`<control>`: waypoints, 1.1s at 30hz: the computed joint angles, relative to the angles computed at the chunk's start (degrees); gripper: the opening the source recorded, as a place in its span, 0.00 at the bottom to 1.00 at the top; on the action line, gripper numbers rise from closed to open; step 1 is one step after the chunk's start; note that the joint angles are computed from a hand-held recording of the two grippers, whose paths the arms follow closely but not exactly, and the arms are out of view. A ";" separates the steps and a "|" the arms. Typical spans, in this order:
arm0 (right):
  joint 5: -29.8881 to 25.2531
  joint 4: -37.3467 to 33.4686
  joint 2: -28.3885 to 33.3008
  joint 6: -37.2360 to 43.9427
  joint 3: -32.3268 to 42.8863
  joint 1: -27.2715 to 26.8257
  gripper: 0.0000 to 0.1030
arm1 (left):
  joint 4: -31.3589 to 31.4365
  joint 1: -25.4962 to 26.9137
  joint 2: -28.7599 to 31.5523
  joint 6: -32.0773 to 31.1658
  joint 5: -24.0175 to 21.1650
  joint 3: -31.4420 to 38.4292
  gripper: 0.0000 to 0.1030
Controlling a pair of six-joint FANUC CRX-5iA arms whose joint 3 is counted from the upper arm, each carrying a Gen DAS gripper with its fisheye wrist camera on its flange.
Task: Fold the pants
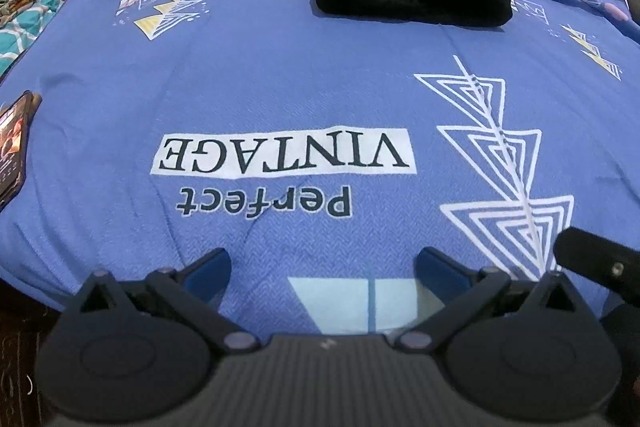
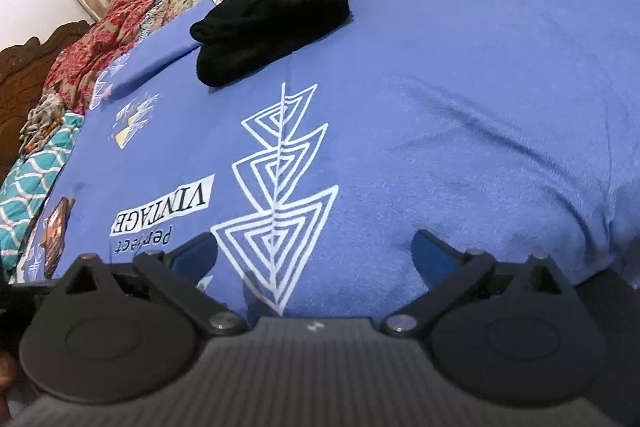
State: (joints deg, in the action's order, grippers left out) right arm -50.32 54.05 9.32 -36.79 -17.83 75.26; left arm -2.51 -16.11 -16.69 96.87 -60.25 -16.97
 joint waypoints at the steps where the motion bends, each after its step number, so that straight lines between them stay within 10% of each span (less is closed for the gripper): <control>1: -0.53 -0.19 0.25 0.09 0.35 0.14 1.00 | 0.17 0.04 0.05 -0.15 -0.10 0.02 1.00; 26: -0.77 -5.08 0.57 5.10 4.32 1.24 1.00 | -3.09 -1.90 0.68 0.28 -4.36 3.03 1.00; 33: -8.83 -0.36 2.45 6.32 6.82 3.98 1.00 | -7.81 -4.37 0.23 2.78 -6.11 5.18 1.00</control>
